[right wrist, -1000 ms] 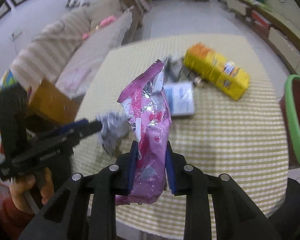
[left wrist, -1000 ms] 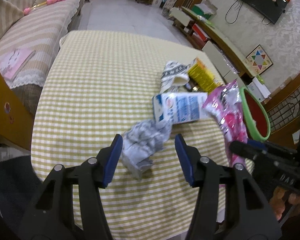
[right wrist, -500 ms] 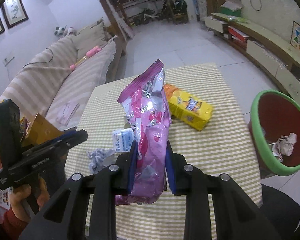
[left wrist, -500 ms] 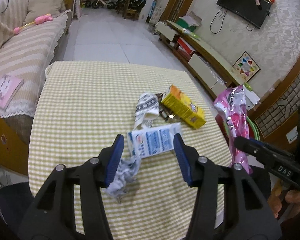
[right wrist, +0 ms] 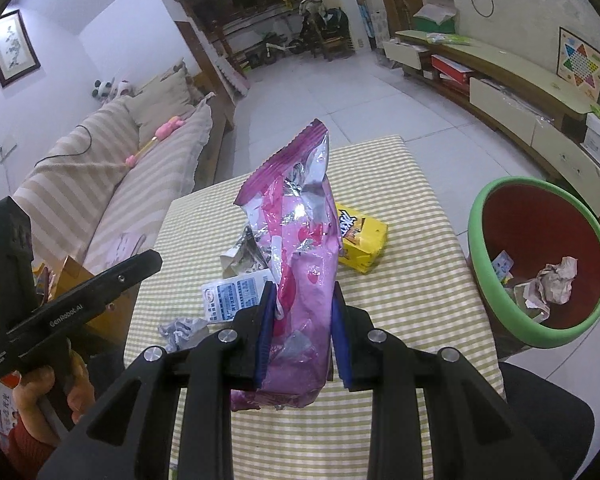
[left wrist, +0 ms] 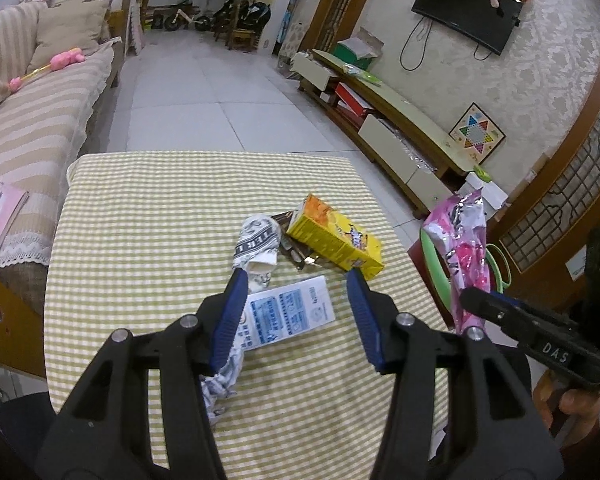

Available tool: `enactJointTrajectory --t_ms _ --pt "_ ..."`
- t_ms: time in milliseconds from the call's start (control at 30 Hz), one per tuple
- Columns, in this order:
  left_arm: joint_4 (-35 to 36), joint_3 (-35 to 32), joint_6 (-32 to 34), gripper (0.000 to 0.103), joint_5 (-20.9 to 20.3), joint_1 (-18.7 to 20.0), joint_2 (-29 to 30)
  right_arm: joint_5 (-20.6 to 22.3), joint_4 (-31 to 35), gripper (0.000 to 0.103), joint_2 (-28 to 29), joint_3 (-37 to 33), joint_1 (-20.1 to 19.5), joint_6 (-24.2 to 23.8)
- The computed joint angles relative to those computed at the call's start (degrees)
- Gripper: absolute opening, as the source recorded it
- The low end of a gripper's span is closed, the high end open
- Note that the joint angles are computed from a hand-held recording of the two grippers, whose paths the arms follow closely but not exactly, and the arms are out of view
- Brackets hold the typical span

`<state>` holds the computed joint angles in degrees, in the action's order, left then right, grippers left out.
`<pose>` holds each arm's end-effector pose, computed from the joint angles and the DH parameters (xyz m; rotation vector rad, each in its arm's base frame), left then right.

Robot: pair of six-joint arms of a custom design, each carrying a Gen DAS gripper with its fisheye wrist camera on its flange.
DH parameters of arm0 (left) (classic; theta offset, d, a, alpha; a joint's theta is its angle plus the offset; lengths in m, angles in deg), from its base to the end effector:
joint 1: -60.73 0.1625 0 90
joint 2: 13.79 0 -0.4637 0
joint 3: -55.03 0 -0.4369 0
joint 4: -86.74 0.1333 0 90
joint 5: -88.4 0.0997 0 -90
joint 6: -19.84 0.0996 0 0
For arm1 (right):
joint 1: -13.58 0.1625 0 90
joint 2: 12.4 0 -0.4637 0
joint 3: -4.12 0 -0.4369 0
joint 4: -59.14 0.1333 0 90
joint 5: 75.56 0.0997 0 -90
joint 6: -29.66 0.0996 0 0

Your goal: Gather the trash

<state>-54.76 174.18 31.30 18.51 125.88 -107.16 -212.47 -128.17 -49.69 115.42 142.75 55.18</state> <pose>-0.0566 -0.5210 0.3944 0.7560 2.6650 -0.6848 0.4308 -0.4329 0.0004 0.0742 -2.4803 1.0043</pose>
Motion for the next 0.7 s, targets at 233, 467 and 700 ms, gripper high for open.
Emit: enactJointTrajectory --t_ms 233,467,700 --pt "0.12 0.08 0.24 0.049 -0.25 -0.57 0.36 -0.63 -0.02 0.025 -0.24 0.41 -0.01 1.00" --pt "-0.04 0.51 0.96 0.049 -0.91 -1.01 0.55 -2.55 -0.54 0.025 -0.77 0.68 0.82 1.93" --pt "0.08 0.53 0.88 0.049 -1.36 -2.21 1.47 -3.84 -1.98 0.025 -1.78 2.09 0.69 2.67"
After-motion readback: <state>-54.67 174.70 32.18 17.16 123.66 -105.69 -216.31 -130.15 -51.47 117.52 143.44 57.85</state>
